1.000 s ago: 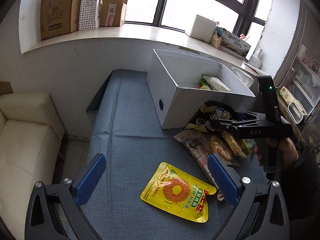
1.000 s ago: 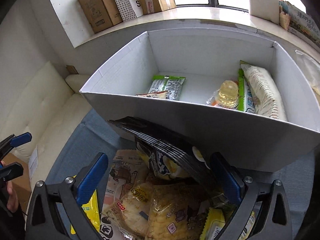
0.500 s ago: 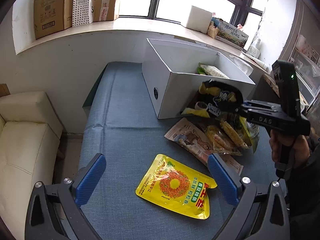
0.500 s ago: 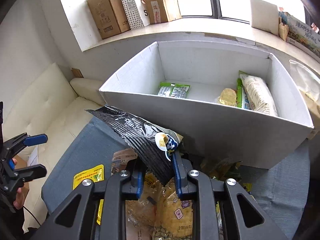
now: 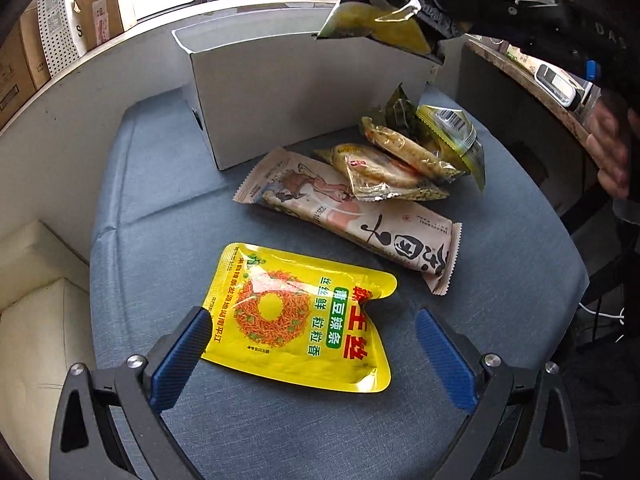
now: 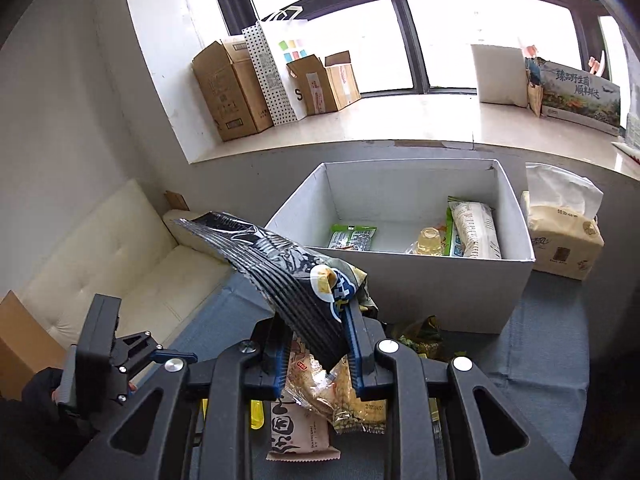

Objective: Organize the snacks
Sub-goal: 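Lift the black chip bag with the right gripper while the left grasps the noodle pack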

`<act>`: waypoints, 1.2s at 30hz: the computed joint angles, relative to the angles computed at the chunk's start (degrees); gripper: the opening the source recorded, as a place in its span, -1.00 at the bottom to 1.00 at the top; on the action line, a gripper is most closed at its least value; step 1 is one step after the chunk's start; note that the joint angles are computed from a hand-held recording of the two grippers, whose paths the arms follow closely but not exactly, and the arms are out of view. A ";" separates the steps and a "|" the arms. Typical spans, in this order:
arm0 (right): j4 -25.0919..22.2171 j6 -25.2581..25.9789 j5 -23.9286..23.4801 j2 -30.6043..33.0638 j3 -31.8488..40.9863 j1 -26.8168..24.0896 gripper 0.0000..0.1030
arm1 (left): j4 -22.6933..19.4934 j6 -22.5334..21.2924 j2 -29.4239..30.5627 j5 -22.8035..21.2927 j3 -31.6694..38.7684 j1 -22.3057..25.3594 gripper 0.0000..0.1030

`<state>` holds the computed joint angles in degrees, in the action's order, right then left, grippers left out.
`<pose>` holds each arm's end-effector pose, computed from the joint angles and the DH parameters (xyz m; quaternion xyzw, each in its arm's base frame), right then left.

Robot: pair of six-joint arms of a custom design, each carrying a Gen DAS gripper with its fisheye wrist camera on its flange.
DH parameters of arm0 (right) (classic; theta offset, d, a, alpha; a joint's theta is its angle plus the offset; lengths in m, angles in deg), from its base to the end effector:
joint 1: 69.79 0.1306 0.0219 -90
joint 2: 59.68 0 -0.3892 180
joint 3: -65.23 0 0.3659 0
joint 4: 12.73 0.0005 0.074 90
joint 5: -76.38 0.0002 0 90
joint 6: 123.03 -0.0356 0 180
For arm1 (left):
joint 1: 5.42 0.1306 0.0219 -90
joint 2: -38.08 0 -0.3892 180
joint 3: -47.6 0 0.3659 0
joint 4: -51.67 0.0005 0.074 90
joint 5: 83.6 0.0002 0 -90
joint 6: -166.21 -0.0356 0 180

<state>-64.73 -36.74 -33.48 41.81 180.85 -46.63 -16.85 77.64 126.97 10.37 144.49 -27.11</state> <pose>0.4910 0.2226 0.5352 -0.2241 0.8593 0.2512 0.3850 0.3988 -0.1618 0.4752 0.1787 0.9499 -0.0838 0.2424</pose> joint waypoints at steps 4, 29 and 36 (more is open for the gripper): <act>0.96 -1.56 -0.35 -1.29 -2.56 -0.69 -0.51 | 1.26 -2.41 -0.15 -6.10 -1.83 -3.25 1.00; 3.63 -3.39 -2.39 -2.75 -6.33 1.03 -0.51 | 5.39 5.71 -5.22 -1.27 -0.25 3.61 -0.67; 3.26 -3.43 -2.08 -2.62 -4.78 1.33 -0.51 | 6.14 6.70 -5.86 0.59 1.43 4.13 -0.68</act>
